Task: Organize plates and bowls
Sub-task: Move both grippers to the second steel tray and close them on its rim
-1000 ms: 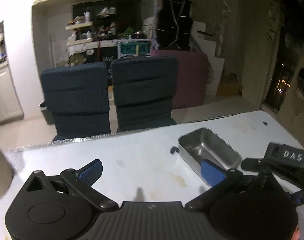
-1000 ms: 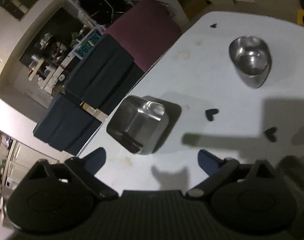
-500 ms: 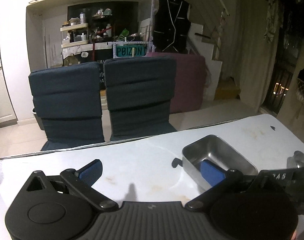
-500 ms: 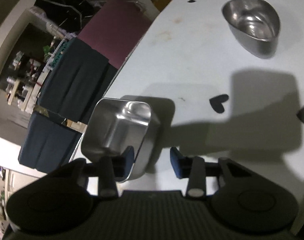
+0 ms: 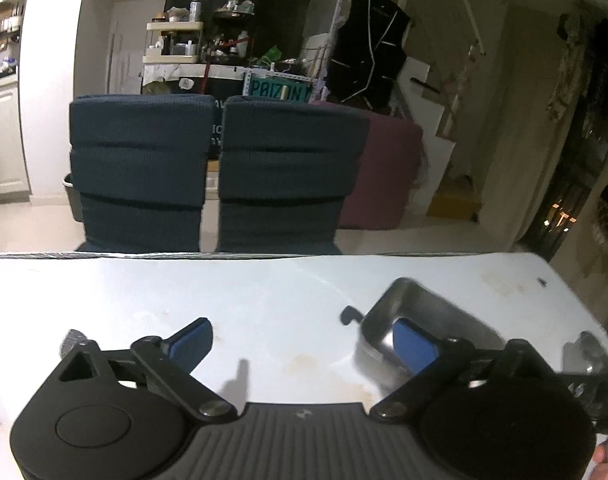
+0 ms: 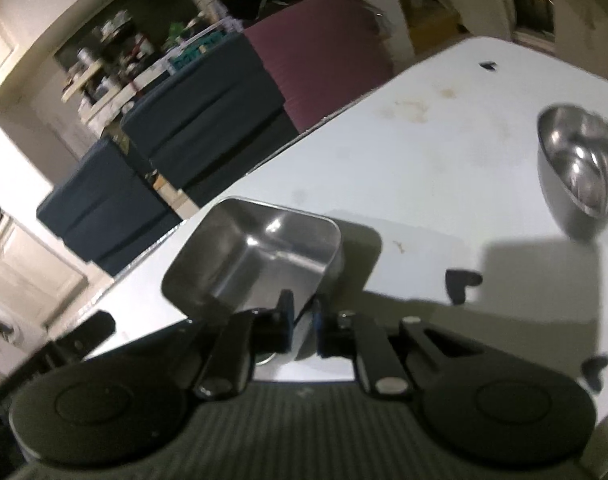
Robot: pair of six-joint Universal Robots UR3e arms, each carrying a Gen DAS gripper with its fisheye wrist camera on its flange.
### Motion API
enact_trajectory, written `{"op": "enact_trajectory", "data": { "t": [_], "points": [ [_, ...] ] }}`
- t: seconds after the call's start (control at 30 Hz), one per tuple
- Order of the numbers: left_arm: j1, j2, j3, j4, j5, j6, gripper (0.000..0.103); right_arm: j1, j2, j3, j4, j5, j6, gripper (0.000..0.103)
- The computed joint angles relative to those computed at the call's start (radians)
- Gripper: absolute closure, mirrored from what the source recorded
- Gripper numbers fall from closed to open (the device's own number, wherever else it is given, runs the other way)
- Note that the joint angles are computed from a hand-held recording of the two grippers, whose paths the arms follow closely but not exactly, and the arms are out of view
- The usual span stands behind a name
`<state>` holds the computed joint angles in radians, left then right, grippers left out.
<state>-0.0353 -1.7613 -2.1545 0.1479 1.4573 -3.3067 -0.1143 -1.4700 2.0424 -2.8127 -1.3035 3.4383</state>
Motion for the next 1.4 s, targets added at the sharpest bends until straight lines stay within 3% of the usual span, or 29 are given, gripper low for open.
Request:
{"op": "enact_trajectory", "data": {
  "t": [0.13,0.27,0.43,0.9,1.13,1.4],
  "points": [
    [-0.005,-0.003,0.016,-0.028,-0.018,-0.015,0.021,-0.025,-0.01,0.002,0.025,0.037,-0.161,0.093],
    [-0.03,-0.009,0.061,-0.118,-0.009,-0.03,0.043,-0.08,-0.036,-0.009,0.107,0.125,-0.264,0.095],
    [-0.064,-0.028,0.104,-0.193,0.014,0.012,0.049,-0.08,-0.029,-0.025,0.115,0.091,-0.336,0.097],
    [-0.016,-0.023,0.109,-0.298,-0.094,-0.035,0.1,-0.053,-0.001,-0.076,0.162,0.092,-0.399,0.097],
    [-0.034,0.071,0.086,-0.366,-0.046,-0.017,0.101,-0.053,-0.012,-0.096,0.207,0.111,-0.396,0.098],
    [-0.07,0.333,0.029,-0.538,-0.002,-0.085,0.101,-0.111,-0.216,-0.052,0.341,0.194,-0.46,0.099]
  ]
}}
